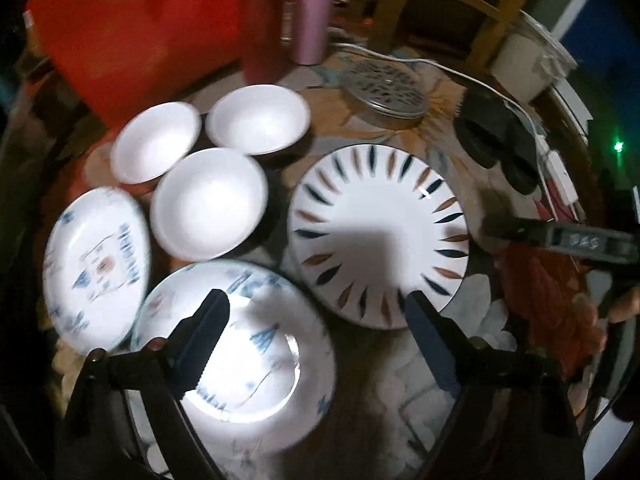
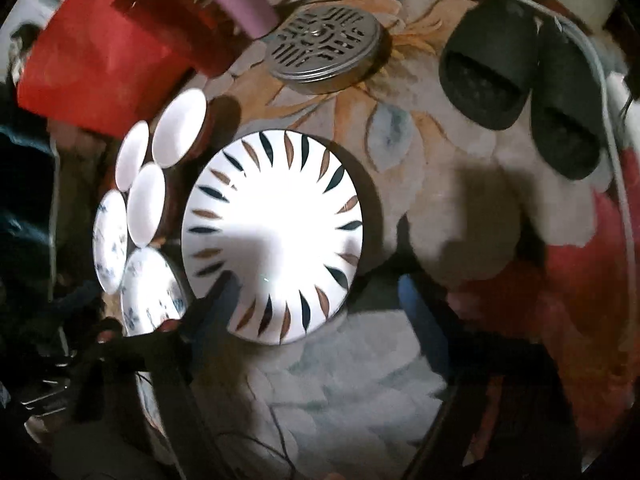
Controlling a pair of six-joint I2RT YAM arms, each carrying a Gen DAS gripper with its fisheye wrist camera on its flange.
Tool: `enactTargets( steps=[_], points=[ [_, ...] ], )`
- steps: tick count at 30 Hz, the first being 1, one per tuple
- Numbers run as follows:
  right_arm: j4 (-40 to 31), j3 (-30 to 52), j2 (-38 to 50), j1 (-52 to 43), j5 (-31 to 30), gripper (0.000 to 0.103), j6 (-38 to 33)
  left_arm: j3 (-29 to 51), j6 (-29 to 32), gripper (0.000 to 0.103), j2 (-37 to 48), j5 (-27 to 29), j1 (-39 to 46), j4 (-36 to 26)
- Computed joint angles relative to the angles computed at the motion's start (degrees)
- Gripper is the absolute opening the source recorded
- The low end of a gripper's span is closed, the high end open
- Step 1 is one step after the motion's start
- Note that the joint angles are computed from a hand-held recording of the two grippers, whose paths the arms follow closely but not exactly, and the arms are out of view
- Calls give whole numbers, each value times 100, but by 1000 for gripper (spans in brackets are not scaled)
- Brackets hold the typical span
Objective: Organize plates and bowls
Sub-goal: 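Reach the right tool to the leaf-pattern plate rim and close on it, then lift the leaf-pattern plate with the right tool and set it beside the slippers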
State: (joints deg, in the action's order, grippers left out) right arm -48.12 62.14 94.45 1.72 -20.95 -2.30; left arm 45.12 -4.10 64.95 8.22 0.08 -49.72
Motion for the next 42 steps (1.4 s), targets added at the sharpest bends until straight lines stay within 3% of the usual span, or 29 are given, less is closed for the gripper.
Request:
enactTargets(
  steps=[3, 7, 12, 20, 22, 24, 33, 36, 42],
  points=[
    [528, -260, 149, 45, -189, 62, -54, -127, 8, 78, 391, 188, -53, 527],
    [1217, -640, 309, 136, 9, 46, 14, -338, -42, 47, 959, 323, -66, 1143],
    [1479, -844, 502, 174, 112, 28, -267, -572, -74, 33, 1368, 101, -98, 1852],
    [1467, -716, 727, -21, -153, 24, -246, -398, -224, 28, 1995, 235, 267, 2202],
    [1521, -739, 737, -84, -235, 24, -207, -405, -205, 23, 1920, 226, 268, 2208],
    [1570, -741, 749, -97, -251, 23, -185, -507, -95, 10, 1669, 284, 262, 2243],
    [1720, -848, 697, -45, -175, 23, -85, -423, -320, 10, 1912, -422, 54, 2387],
    [1766, -816, 812, 4, -175, 23, -24, -325, -277, 10, 2306, -413, -20, 2428],
    [1760, -687, 1122, 20, -294, 23, 29, -246, -345, 19, 2727, -366, -122, 2653]
  ],
)
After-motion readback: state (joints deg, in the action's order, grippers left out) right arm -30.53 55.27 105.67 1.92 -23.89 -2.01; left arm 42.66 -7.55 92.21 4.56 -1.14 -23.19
